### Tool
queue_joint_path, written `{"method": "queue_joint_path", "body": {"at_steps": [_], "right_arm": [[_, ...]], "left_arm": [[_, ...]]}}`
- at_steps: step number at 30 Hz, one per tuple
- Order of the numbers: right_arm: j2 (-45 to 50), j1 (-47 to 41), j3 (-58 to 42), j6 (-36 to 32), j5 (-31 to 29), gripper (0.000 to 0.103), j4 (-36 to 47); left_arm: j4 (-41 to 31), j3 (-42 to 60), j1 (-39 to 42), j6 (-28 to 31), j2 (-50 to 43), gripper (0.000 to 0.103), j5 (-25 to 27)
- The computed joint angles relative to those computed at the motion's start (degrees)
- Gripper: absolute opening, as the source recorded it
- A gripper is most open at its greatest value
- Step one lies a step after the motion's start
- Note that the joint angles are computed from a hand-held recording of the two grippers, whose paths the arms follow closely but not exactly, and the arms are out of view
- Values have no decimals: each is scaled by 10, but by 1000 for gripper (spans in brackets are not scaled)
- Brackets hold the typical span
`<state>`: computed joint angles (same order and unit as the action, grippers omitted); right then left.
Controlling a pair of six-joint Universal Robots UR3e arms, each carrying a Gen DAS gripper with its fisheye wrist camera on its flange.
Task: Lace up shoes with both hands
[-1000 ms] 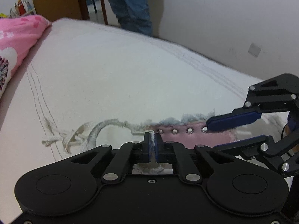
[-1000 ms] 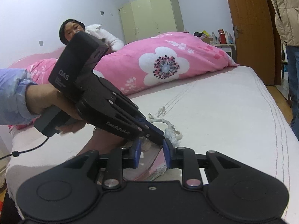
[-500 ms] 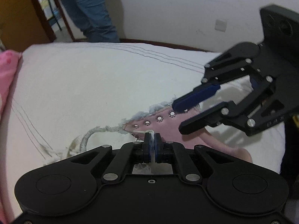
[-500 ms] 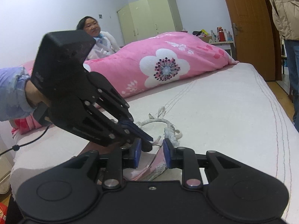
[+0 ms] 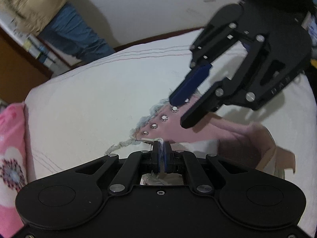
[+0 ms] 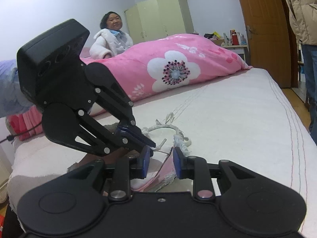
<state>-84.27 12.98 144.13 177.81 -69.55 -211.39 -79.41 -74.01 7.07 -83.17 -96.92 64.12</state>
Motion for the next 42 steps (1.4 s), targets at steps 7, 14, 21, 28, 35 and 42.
{"method": "queue_joint_path", "body": {"at_steps": [7,14,21,28,35,42], "right_arm": [[-8,-13,7,3,19,23,4],[-12,1,6,2,2,23,5],[-22,-2,15,1,6,23,6],[-24,1,17,0,3,24,6],[-31,-11,32,-9,14,24,1],[-23,-7,27,-15,10,24,-3]], "left_arm": [[7,8,-12,60,-22,3,19],[21,30,-37,83,-56,3,45],[29,68,-63,95,-99,3,74],[28,109,-73,103,-130,3,72],[61,105,-71,65,-143,16,67],[20,175,-77,-58,-187,40,72]]}}
